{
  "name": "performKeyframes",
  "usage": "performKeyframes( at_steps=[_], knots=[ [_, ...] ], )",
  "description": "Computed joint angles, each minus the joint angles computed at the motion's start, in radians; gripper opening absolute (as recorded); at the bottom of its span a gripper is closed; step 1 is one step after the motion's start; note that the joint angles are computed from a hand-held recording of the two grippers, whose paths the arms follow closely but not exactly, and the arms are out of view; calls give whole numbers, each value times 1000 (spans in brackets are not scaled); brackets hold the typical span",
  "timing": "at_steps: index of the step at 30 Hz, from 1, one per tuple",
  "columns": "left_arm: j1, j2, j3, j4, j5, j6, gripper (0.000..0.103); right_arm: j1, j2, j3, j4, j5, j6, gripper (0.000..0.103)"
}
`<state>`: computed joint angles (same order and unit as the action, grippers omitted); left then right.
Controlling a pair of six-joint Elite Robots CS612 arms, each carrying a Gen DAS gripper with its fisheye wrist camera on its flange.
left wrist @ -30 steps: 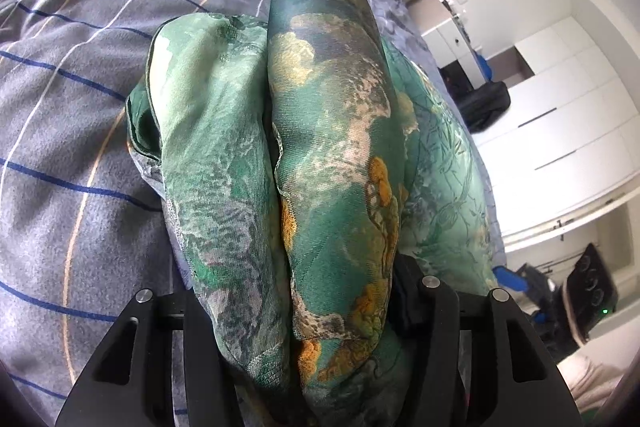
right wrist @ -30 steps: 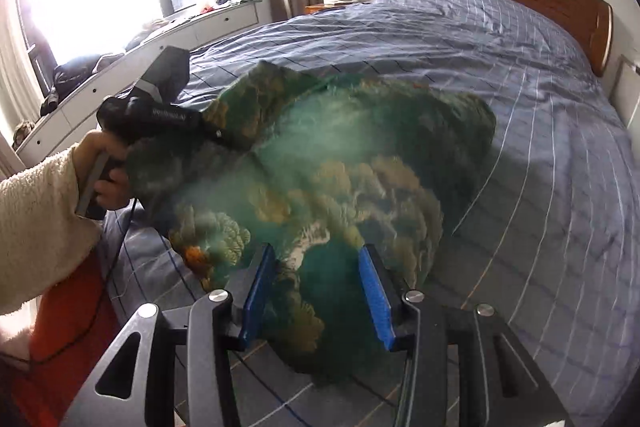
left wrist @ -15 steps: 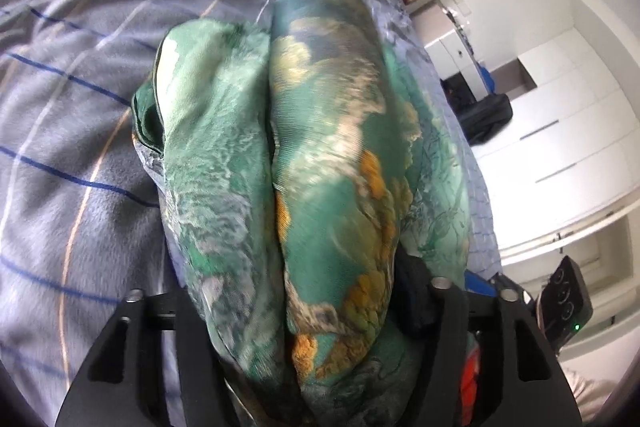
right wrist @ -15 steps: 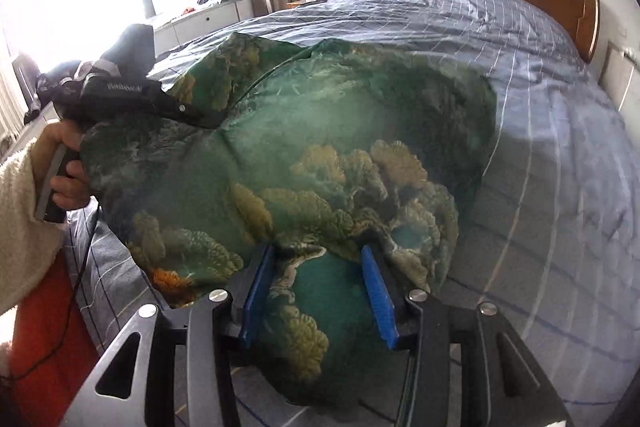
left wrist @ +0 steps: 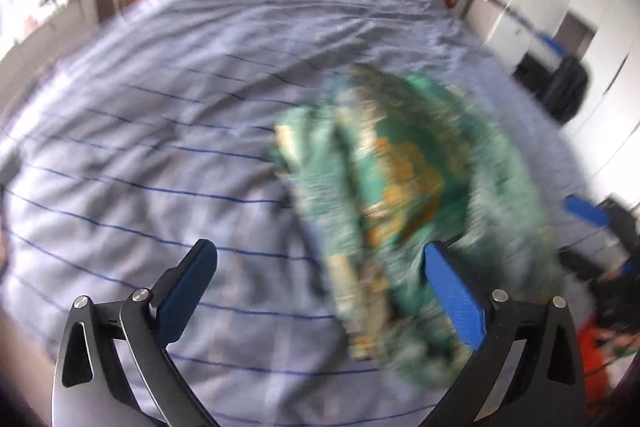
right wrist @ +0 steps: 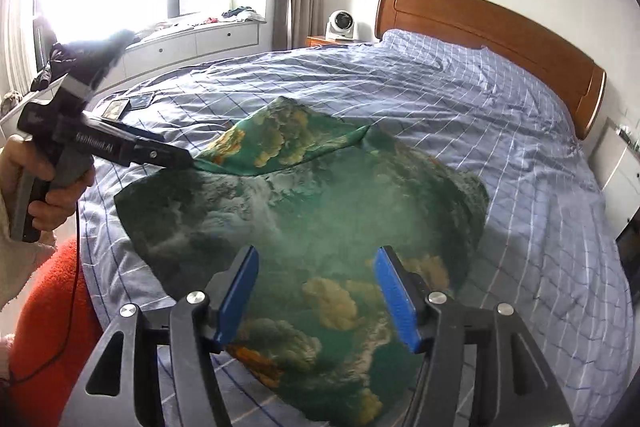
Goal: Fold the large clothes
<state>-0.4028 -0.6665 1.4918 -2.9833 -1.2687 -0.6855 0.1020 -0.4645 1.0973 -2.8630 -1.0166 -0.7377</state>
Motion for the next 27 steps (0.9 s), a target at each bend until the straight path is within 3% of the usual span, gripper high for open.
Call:
performKeyframes(
  at_steps=[3, 6, 9, 13, 16, 18, 22, 27],
  knots=[
    [0, 3, 11, 8, 18, 33, 103, -3, -3, 11, 9, 4, 11, 62],
    [-16, 12, 1, 116, 183, 5, 102, -12, -2, 9, 19, 15, 29, 62],
    [-15, 8, 37, 23, 148, 46, 102, -20, -9, 19, 11, 19, 47, 62],
    [-14, 32, 19, 138, 234, 4, 102, -27, -8, 20, -11, 26, 84, 63],
    [6, 59, -26, 294, 202, -61, 102, -26, -1, 8, -4, 19, 113, 63],
    [20, 74, -45, 341, 147, -87, 102, -24, -1, 5, 10, 16, 125, 63],
    [29, 78, -20, 259, 109, -121, 103, -22, -7, 21, -7, 9, 96, 63],
    [24, 81, -51, 347, 142, -132, 103, -20, -1, 13, 15, 0, 100, 63]
  ],
)
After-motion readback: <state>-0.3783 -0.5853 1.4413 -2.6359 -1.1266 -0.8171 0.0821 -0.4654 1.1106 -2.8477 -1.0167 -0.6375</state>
